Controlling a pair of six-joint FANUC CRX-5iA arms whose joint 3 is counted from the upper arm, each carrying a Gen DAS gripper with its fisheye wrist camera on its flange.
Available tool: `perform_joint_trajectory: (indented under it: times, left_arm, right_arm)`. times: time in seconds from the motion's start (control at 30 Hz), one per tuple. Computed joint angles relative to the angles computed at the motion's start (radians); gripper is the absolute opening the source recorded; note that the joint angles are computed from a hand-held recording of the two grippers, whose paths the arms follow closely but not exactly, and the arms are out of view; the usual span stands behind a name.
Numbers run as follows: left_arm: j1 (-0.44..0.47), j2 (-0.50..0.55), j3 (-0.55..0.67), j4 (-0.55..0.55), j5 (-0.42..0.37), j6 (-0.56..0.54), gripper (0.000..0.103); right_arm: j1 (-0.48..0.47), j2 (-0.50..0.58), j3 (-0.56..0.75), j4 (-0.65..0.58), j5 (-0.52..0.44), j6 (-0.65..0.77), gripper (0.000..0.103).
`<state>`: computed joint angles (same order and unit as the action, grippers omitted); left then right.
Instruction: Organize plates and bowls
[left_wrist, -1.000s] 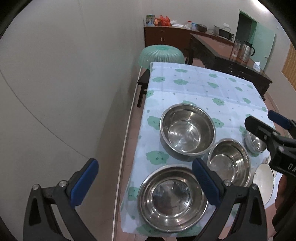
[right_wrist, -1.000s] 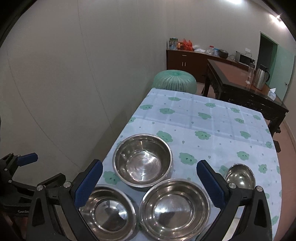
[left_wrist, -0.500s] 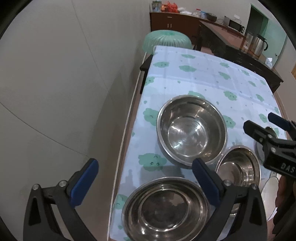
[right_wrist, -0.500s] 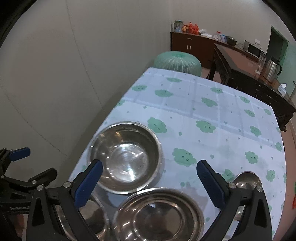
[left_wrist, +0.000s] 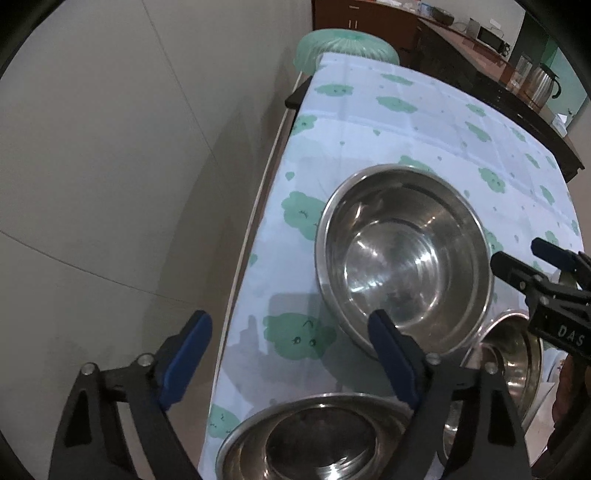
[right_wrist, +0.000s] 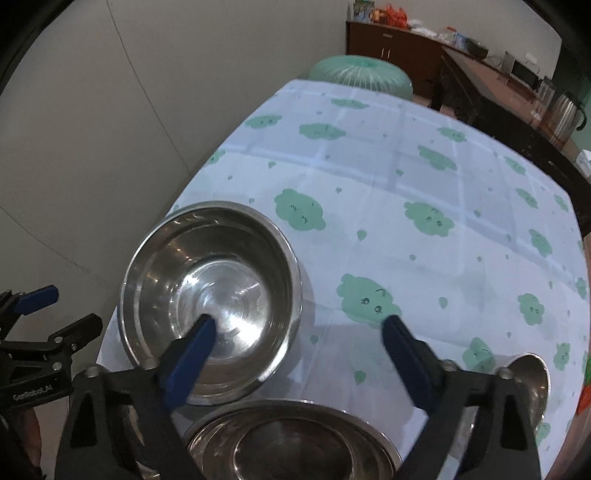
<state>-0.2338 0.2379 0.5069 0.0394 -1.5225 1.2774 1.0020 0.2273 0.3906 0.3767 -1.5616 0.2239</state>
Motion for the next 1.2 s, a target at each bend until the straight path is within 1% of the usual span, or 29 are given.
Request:
perform_joint_trajectory:
  times: [0.03,0.17,0.2,0.23,0.3,0.37,0.43,0.5,0.57,0.63,0.7,0.77,0.83,0.87,0.9,0.93,1.03,1.2]
  left_arm:
    - [-0.003,0.006,0.005,-0.005,-0.003,0.003,0.085]
    - [-0.006,0.028,0.019,-0.008,-0.015,0.017,0.083]
    - [-0.007,0.033,0.021,-0.011,-0.016,0.023,0.083]
    - [-0.009,0.039,0.026,-0.015,-0.019,0.029,0.082]
    - [-0.009,0.049,0.028,-0.011,-0.023,0.036,0.076]
    - [-0.012,0.062,0.039,-0.014,-0.034,0.045,0.07]
    - [-0.013,0.073,0.046,-0.012,-0.042,0.049,0.065]
    - [-0.016,0.08,0.05,-0.011,-0.047,0.055,0.062]
    - [-0.017,0.086,0.054,-0.009,-0.05,0.058,0.056]
    - [-0.019,0.095,0.059,-0.004,-0.055,0.059,0.052]
    - [-0.02,0.099,0.058,0.003,-0.058,0.058,0.048]
    - [-0.021,0.103,0.056,0.013,-0.057,0.053,0.042]
    - [-0.023,0.105,0.056,0.022,-0.056,0.046,0.032]
    - [-0.025,0.105,0.054,0.027,-0.056,0.036,0.026]
    - [-0.027,0.106,0.053,0.032,-0.055,0.031,0.023]
    - [-0.028,0.106,0.051,0.037,-0.054,0.028,0.017]
    - [-0.036,0.104,0.05,0.027,-0.049,0.031,0.016]
    - [-0.036,0.104,0.049,0.024,-0.047,0.033,0.015]
  right_arm:
    - [-0.009,0.0,-0.002,-0.014,0.008,0.006,0.086]
    - [-0.033,0.004,-0.007,-0.04,0.036,0.033,0.086]
    - [-0.038,0.005,-0.007,-0.047,0.04,0.038,0.084]
    - [-0.043,0.006,-0.008,-0.054,0.046,0.044,0.08]
    - [-0.054,0.008,-0.007,-0.074,0.053,0.057,0.074]
    - [-0.063,0.009,-0.009,-0.089,0.06,0.069,0.072]
    - [-0.071,0.011,-0.008,-0.102,0.07,0.081,0.065]
    - [-0.08,0.018,0.0,-0.114,0.07,0.095,0.061]
    - [-0.087,0.019,-0.001,-0.121,0.077,0.102,0.058]
    - [-0.094,0.026,0.006,-0.132,0.071,0.114,0.05]
    - [-0.104,0.028,0.006,-0.149,0.077,0.119,0.045]
    - [-0.111,0.03,0.007,-0.165,0.079,0.125,0.042]
    - [-0.12,0.029,0.005,-0.187,0.091,0.13,0.03]
    - [-0.123,0.031,0.007,-0.194,0.092,0.133,0.028]
    - [-0.126,0.031,0.007,-0.204,0.096,0.135,0.024]
    - [-0.13,0.028,0.004,-0.216,0.107,0.136,0.019]
    - [-0.131,0.025,0.001,-0.226,0.118,0.139,0.015]
    - [-0.134,0.019,-0.001,-0.235,0.127,0.137,0.013]
